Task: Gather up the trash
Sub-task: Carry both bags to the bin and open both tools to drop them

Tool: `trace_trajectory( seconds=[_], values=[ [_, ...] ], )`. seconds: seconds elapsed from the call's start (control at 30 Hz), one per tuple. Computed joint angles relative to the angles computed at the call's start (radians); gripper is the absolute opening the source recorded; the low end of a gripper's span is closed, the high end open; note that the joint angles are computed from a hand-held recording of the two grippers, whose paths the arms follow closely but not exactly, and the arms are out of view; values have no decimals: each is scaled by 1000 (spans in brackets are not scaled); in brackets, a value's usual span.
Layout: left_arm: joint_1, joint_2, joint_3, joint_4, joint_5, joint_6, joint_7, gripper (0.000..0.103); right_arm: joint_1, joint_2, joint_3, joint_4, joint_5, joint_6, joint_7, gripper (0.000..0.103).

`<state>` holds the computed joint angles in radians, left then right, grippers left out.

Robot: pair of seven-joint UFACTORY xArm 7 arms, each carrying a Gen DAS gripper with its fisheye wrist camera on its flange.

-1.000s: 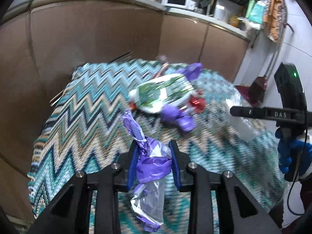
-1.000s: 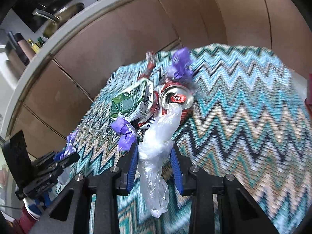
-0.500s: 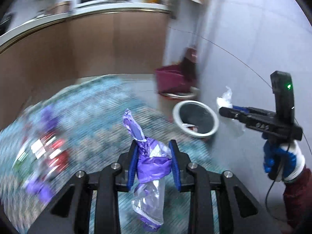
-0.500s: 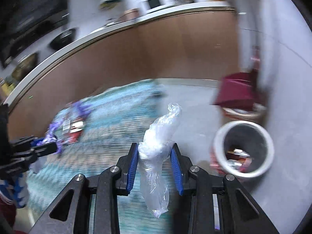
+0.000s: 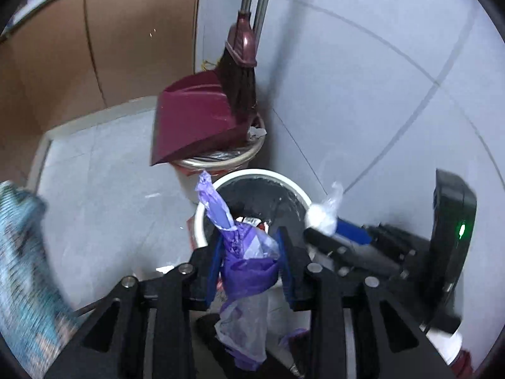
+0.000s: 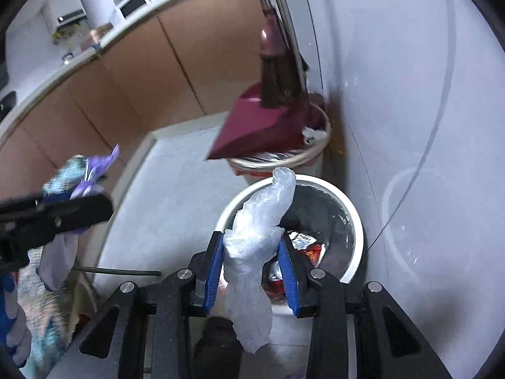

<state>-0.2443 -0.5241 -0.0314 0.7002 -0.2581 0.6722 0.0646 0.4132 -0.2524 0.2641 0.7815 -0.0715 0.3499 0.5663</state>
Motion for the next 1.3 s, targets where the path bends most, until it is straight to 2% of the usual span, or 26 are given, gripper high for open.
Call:
trace_trajectory(
  seconds=[0.07,0.13,0.17,0.27,0.43,0.6,0.73,0.77,1.0,1.1,1.3],
  values=[
    [-12,95,12,43,-33,-31,6,37,-11,42,-5,18,-11,-1,-5,35],
    [-13,138,16,60,-55,-55,16,45,-27,74,-3,33,-44,2,12,44],
    [-16,160,22,70,-73,-67,26,46,-35,87,-2,39,-63,-2,25,51],
    [-13,167,28,72,-109,-83,48,46,-35,89,-12,34,-73,-7,36,52],
    [10,60,18,15,-89,-100,46,46,-21,29,-11,12,-50,10,45,54],
    [39,-175,20,-76,-33,-56,-6,46,3,-84,21,-19,-28,24,75,55],
    [75,-401,28,-123,36,57,-36,46,29,-186,59,-21,-21,54,90,55],
    [94,-472,32,-131,58,107,-45,46,37,-213,72,-17,-21,66,96,55],
    [202,-814,95,-139,168,351,-35,47,77,-296,172,76,-40,124,122,55],
    [253,-928,144,-116,213,463,-8,55,97,-285,211,134,-47,137,125,55],
    [356,-1081,251,-38,313,640,58,60,133,-231,283,250,-72,143,128,56]
  ],
)
